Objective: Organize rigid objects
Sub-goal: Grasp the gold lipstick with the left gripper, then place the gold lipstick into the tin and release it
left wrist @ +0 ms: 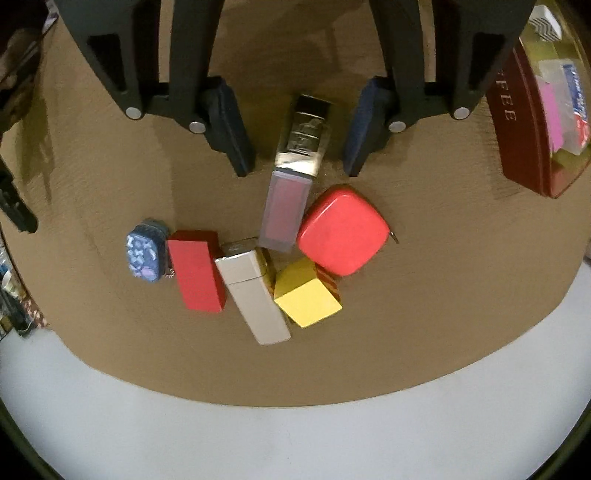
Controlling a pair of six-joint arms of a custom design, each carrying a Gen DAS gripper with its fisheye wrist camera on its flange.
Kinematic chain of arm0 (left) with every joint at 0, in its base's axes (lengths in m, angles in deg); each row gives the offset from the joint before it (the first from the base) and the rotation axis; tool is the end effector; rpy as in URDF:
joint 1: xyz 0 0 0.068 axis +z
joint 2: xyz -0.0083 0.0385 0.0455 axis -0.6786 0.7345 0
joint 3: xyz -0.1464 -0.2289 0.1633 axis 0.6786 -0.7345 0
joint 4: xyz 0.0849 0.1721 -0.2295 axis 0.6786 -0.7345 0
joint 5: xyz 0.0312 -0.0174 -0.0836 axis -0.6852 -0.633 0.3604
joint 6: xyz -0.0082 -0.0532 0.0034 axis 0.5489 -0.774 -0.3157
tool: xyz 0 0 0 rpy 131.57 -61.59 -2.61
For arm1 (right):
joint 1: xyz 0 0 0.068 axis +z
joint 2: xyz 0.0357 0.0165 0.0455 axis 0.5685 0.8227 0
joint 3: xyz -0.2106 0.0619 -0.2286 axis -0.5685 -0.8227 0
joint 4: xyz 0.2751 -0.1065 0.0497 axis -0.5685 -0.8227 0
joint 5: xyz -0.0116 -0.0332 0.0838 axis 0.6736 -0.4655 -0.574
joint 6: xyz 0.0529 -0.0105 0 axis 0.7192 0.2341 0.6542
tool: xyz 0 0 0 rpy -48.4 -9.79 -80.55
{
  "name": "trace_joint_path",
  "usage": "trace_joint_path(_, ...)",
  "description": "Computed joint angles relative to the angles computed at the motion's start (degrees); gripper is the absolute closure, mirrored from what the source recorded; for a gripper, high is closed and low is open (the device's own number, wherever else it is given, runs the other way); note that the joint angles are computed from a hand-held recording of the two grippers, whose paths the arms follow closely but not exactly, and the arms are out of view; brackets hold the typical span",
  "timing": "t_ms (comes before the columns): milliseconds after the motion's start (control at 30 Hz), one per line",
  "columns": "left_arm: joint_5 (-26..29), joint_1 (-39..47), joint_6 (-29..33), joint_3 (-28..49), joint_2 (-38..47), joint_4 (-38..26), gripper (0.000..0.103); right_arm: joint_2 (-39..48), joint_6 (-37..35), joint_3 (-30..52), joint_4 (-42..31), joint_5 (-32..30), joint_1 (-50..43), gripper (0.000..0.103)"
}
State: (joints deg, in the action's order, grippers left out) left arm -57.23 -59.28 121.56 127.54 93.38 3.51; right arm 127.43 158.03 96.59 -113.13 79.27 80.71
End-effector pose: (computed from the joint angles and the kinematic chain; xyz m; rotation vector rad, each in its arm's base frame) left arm 0.4833 -0.1520 0.1728 1.1962 2.5482 -0.2631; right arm 0.1828 0.1552 0.2133 1.0240 2.1963 -0.2874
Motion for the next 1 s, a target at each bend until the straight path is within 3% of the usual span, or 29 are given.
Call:
trace_joint_path(67,0.23,0.26,0.03,-1.05,-0.54,0.7,0.066,-0.24,-0.19,-0.17,0.25,-0.17,-0.11,0.038)
trace_joint_path(133,1.19,0.66,-0.4,-2.9,-1.59,1.78,0.085,-0.33,-0.26,-0.25,0.42,-0.18,-0.14,0.038)
trace_joint_path(433,7.4,4.91,-3.52,-20.61,-13.86,10.27,0.086,-0.43,-0.26,-0.51,1.07,-0.46,-0.37,0.038)
trace_joint_path(600,13.15,12.72,-2.61,-22.09,-20.75,5.29,0.086,-0.14,0.17,-0.3,0.85,-0.56,-0.36,0.037)
trace_joint_path(733,14.72,21.06,1.32,-15.83,-21.03,0.01,0.086,0.37,-0.14,0.07,0.77,-0.92,-0.65,0.037)
trace_joint_path(1000,6.26,27.16,4.33,2.28,-7.24,-6.89,0.086,1.82,0.32,0.97,0.3,-1.4,-1.01,0.037)
